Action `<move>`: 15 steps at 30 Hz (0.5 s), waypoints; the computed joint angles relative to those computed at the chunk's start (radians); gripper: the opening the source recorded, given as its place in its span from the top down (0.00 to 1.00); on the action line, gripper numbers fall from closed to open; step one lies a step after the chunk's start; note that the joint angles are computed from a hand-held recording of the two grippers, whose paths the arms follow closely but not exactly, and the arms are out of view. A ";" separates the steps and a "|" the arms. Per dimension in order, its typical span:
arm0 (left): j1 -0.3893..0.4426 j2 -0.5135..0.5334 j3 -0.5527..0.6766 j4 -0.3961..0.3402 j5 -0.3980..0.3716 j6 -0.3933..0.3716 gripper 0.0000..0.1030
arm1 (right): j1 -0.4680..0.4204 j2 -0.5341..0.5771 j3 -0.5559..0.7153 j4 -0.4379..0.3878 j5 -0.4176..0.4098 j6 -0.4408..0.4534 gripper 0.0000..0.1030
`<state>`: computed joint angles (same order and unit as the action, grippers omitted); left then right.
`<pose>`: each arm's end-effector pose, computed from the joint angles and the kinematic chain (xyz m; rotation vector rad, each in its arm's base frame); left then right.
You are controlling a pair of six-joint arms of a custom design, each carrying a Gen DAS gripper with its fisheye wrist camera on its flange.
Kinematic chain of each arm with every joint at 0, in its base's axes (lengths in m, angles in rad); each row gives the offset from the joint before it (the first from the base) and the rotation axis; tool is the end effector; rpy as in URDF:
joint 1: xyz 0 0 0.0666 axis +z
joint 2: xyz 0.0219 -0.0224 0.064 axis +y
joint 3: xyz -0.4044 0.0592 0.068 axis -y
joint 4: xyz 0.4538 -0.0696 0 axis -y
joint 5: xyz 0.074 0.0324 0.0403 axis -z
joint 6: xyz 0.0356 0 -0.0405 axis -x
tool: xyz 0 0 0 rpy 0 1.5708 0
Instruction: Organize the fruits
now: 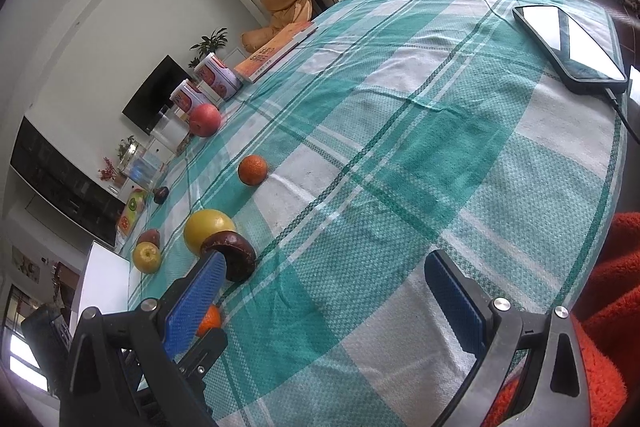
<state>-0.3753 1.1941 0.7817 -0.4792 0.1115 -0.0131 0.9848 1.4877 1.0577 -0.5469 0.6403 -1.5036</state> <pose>0.3898 -0.1583 0.2645 0.5260 2.4212 -0.2936 0.3088 0.4261 0.2650 0.8241 2.1859 0.4264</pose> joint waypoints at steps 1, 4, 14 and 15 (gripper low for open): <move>0.003 0.012 0.009 -0.012 0.002 0.001 0.46 | -0.001 0.000 -0.001 0.003 -0.002 0.000 0.04; 0.003 0.007 0.002 0.003 -0.007 -0.009 0.58 | -0.005 0.003 0.000 0.007 -0.017 0.001 0.03; 0.126 -0.050 -0.014 -0.026 -0.055 0.072 0.67 | -0.008 0.004 -0.001 0.015 -0.025 0.003 0.03; 0.140 -0.054 -0.017 -0.025 -0.066 0.075 0.67 | -0.007 0.005 -0.001 0.015 -0.025 0.003 0.03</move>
<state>-0.2351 1.1401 0.7649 -0.5039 0.0450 0.0620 0.9774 1.4925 1.0565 -0.5322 0.6151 -1.5007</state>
